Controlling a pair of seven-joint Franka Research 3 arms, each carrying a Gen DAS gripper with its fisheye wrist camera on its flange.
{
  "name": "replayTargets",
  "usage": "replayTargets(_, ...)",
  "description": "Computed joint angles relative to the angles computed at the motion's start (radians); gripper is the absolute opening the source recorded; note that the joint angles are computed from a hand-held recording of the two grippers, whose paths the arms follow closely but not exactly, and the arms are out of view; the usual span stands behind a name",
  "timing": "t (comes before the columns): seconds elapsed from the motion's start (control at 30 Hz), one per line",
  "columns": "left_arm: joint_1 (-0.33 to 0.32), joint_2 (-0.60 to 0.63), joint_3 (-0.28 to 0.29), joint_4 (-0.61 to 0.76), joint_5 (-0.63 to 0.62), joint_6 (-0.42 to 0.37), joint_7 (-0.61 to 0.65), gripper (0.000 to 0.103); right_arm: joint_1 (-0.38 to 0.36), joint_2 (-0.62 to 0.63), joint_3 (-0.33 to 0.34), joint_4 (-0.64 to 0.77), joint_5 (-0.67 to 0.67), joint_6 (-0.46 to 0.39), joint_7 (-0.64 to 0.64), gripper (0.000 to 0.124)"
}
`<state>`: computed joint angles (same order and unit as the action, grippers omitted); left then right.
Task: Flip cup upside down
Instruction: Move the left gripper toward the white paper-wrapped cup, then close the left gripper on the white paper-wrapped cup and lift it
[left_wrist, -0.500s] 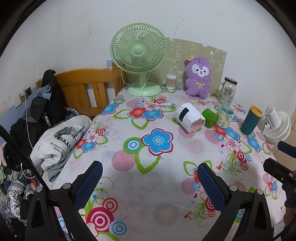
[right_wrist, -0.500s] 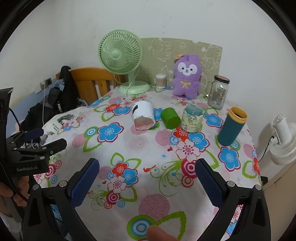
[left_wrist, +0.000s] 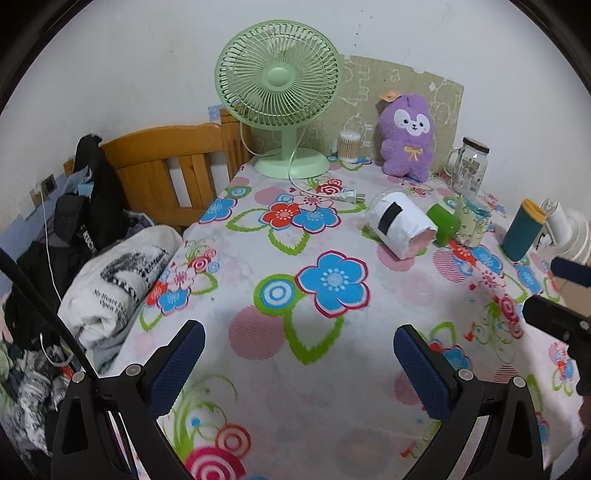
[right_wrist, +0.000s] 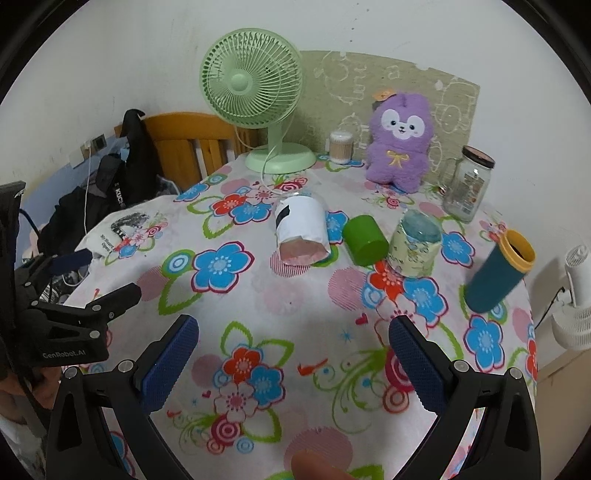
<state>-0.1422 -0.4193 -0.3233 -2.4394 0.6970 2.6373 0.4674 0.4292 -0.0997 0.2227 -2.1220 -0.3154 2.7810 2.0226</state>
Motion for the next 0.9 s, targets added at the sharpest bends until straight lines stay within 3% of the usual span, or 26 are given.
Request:
replayTargets(0.2,0.021,0.069,0.007,0.054,0.069,0.015,0.054,0.103,0.019,0.086,-0.018,0.099,0.001,-0.029,-0.031,0.103)
replayTargets(0.37,0.024,0.15,0.021,0.117,0.134,0.035,0.122,0.103,0.048,0.199,-0.053,0.226,0.086,-0.084,-0.102,0.103)
replayTargets(0.57,0.007,0.249,0.063,0.182,0.113,0.093,0.256,0.103,0.067,0.333,-0.084,0.376,0.239,-0.136,-0.208,0.103)
replayTargets(0.7,0.006,0.307,0.081,0.229,0.127,0.112,0.302,0.103,0.09,0.413,-0.116,0.479,0.252,-0.18,-0.226,0.103)
replayTargets(0.9,-0.006,0.39,0.12,0.293,0.006,0.154,0.441,0.103,0.116,0.495,-0.145,0.589,0.248,-0.218,-0.252,0.103)
